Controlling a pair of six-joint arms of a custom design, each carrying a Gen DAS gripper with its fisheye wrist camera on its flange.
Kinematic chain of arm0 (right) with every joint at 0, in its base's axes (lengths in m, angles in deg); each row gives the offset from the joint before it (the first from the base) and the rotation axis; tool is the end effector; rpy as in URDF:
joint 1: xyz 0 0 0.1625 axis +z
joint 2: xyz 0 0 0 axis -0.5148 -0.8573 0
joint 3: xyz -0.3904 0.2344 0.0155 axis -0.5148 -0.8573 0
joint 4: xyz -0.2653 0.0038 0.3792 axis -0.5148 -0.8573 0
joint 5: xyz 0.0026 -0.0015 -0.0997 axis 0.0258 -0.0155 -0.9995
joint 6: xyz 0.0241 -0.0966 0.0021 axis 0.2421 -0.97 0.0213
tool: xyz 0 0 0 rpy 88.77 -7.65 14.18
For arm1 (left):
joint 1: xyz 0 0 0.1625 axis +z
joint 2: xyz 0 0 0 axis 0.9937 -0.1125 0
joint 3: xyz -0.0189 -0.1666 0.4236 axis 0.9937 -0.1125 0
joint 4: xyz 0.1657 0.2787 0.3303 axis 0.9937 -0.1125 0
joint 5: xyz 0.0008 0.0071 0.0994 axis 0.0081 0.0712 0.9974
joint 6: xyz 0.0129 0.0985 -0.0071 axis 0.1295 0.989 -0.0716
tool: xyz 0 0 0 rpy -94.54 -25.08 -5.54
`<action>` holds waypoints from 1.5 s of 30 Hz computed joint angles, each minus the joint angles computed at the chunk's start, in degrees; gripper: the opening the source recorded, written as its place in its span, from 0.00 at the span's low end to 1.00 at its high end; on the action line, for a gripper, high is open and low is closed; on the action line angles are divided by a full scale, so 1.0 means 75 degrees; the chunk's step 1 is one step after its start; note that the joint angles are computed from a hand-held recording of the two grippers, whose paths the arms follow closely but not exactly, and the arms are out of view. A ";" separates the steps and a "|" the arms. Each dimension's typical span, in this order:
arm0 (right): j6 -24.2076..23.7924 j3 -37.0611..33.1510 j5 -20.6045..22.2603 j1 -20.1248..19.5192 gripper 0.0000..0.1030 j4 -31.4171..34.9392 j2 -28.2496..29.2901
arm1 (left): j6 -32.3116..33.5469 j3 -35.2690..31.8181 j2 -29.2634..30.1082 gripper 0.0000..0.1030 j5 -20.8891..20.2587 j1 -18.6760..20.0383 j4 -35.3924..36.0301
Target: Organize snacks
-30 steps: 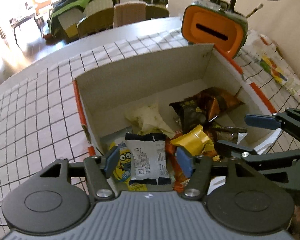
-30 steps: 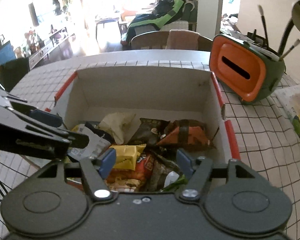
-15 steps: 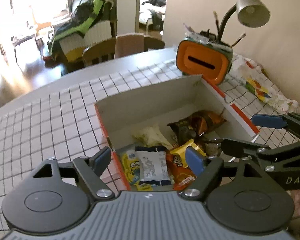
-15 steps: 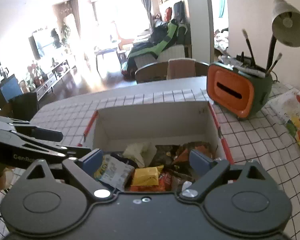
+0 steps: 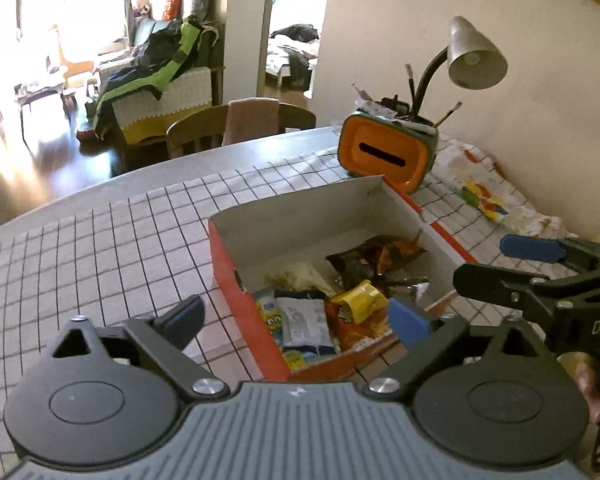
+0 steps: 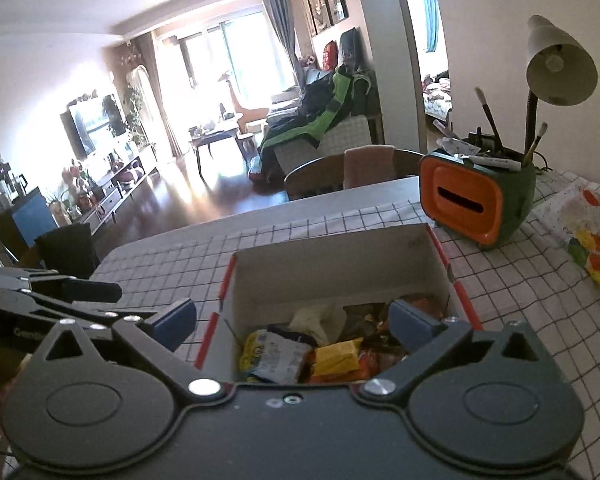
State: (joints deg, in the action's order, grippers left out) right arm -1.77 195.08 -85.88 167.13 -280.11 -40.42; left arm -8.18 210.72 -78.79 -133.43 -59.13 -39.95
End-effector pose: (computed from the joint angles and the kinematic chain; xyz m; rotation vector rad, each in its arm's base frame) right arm 0.3474 -0.2394 0.0214 0.6278 -2.4638 1.0959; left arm -0.0635 -0.2533 0.3425 0.6838 2.4301 -0.8358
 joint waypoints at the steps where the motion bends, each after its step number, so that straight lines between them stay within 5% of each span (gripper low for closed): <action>1: 0.0090 -0.0002 -0.0035 0.0043 1.00 0.0050 -0.0006 | -0.0181 -0.0034 -0.0154 0.99 0.0023 -0.0135 0.0273; 13: 0.1255 -0.0153 -0.1127 0.0772 1.00 0.0393 0.0297 | -0.2949 -0.0448 -0.0886 1.00 0.0496 -0.1703 0.3425; 24: 0.2052 -0.0139 -0.1221 0.0737 1.00 0.0920 0.0289 | -0.3995 -0.0523 -0.0853 1.00 0.0509 -0.2087 0.4262; 45: 0.1643 -0.0163 -0.1191 0.0751 1.00 0.0631 0.0339 | -0.4966 -0.0578 -0.0971 1.00 0.0501 -0.2876 0.5140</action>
State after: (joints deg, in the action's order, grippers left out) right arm 10.56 193.85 -94.81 172.76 -275.38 -37.88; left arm -45.42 206.39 -86.07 -129.67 -80.71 -1.40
